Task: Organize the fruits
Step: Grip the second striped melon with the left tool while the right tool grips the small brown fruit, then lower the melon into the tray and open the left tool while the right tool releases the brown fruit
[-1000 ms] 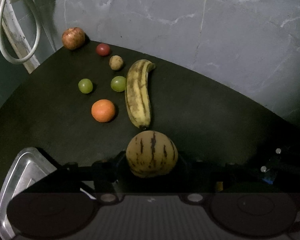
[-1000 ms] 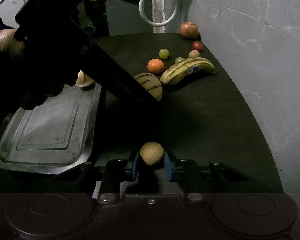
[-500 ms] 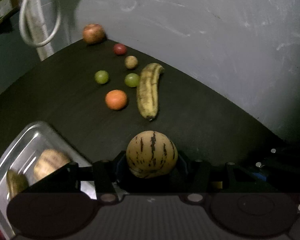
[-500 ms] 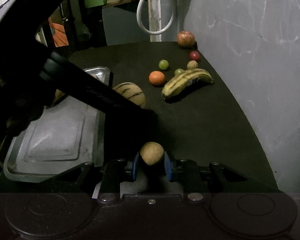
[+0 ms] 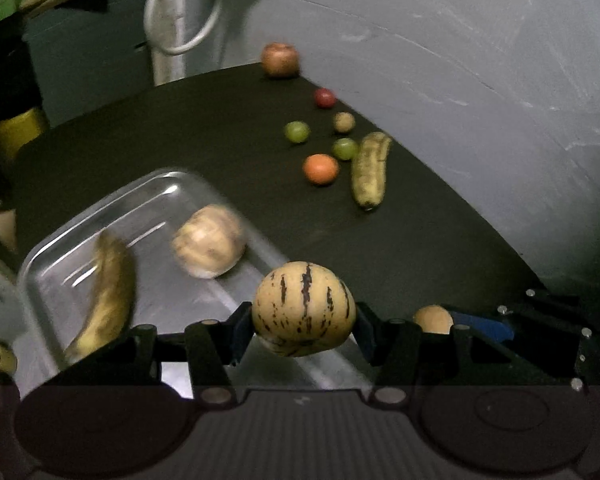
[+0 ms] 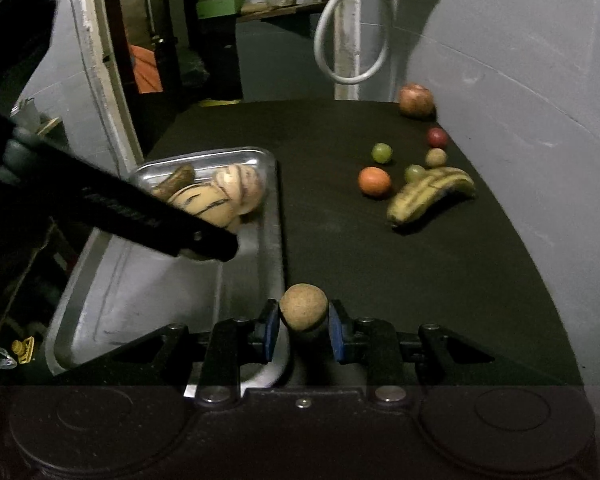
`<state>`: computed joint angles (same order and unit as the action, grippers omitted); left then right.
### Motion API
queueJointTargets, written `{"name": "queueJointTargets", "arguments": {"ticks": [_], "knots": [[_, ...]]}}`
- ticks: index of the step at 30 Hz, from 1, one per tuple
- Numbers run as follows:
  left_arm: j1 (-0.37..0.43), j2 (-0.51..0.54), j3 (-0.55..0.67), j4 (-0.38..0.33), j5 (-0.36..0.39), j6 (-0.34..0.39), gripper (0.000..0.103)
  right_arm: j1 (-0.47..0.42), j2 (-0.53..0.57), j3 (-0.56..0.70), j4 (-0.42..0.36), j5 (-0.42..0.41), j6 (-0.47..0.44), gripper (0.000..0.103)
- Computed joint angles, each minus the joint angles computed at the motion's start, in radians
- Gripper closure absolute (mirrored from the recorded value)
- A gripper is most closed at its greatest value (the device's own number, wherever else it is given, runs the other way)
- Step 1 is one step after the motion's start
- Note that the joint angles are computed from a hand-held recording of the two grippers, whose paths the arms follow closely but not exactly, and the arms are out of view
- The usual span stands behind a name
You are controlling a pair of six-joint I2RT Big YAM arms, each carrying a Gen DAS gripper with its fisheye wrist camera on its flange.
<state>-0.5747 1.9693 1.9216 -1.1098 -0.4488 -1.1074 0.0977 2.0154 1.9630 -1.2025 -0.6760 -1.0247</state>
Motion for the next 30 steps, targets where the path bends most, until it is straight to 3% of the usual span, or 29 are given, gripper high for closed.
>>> {"name": "queueJointTargets", "arguments": {"ticks": [7, 13, 20, 30], "knots": [[-0.029, -0.099, -0.159, -0.012, -0.017, -0.185, 0.046, 0.039, -0.031, -0.067, 0.012, 0.021, -0.019, 0.075], [-0.042, -0.159, -0.264, -0.017, -0.017, -0.290, 0.046, 0.066, -0.047, -0.103, 0.018, 0.035, -0.043, 0.075], [-0.041, -0.196, -0.328, -0.005, -0.017, -0.319, 0.046, 0.084, -0.059, -0.129, 0.033, 0.062, -0.047, 0.075], [-0.030, -0.182, -0.333, 0.007, 0.010, -0.298, 0.045, 0.092, -0.078, -0.181, 0.103, 0.096, -0.030, 0.072]]}}
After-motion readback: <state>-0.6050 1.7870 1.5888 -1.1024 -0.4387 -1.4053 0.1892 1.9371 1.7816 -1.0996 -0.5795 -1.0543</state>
